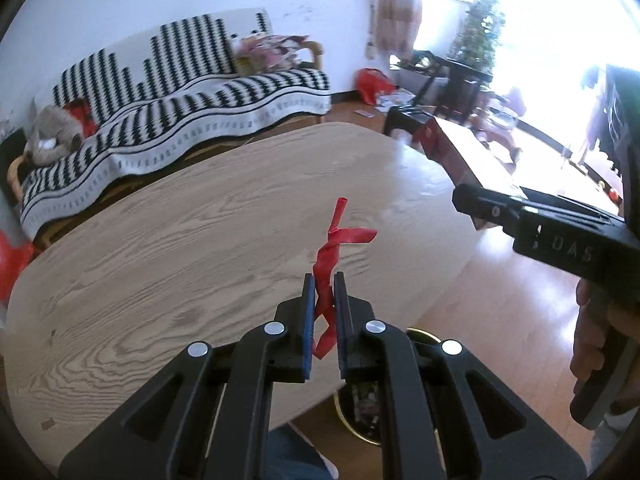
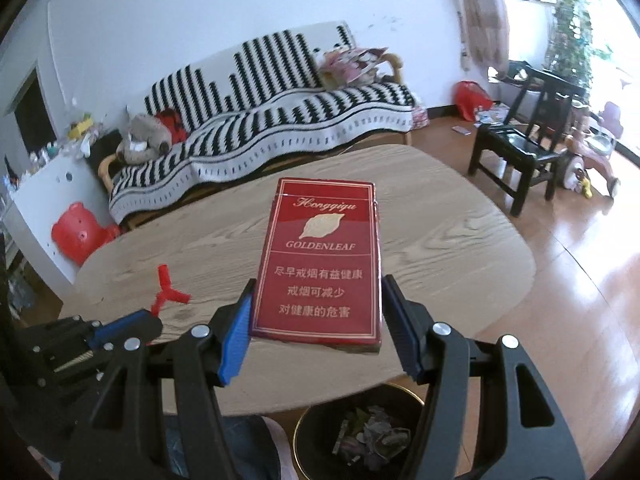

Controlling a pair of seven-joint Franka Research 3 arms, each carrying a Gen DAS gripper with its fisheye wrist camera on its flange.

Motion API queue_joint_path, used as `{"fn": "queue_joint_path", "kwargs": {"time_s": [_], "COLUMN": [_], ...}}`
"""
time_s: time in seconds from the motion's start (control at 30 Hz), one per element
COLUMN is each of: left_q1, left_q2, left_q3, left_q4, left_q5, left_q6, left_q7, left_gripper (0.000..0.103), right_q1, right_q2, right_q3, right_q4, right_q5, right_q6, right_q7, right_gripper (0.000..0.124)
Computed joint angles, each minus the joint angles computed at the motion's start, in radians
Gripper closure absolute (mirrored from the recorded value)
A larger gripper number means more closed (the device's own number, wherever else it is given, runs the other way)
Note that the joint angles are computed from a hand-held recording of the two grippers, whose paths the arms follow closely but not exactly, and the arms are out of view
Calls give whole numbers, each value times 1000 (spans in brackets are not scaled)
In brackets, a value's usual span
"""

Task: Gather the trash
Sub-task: 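Carry the red ribbon and red box with both tools over the bin, then open both tools to drop the ribbon and box into the bin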

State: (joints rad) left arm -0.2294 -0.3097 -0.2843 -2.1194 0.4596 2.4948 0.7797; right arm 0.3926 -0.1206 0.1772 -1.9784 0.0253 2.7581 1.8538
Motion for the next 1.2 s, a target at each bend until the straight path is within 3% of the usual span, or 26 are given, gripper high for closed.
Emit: {"fn": "queue_joint_path", "kwargs": {"time_s": [0.27,0.5,0.93,1.2], "left_q1": [-47,-95,-138,-132], "left_q2": [56,102,275,324], "left_q3": [-45,-42,0,-2], "left_q4": [76,82,44,51], "left_q5": [28,-13,-277,-309], "left_q6": [-31,-4,19,21], "left_q7": [-1,3,179,216], "left_gripper": [95,95,95,95], "right_q1": [-25,-54,-23,-14], "right_q2": [-142,-216,-81,-53], "right_q3": [-20,-26,-47,-44], "right_q4": [-139,-229,-300,-324], "right_q5": [70,114,250,283], "right_q6": [9,-10,-103,-118], "right_q7": [-62,-100,-163,-161], "right_gripper": [64,64,64,64]}}
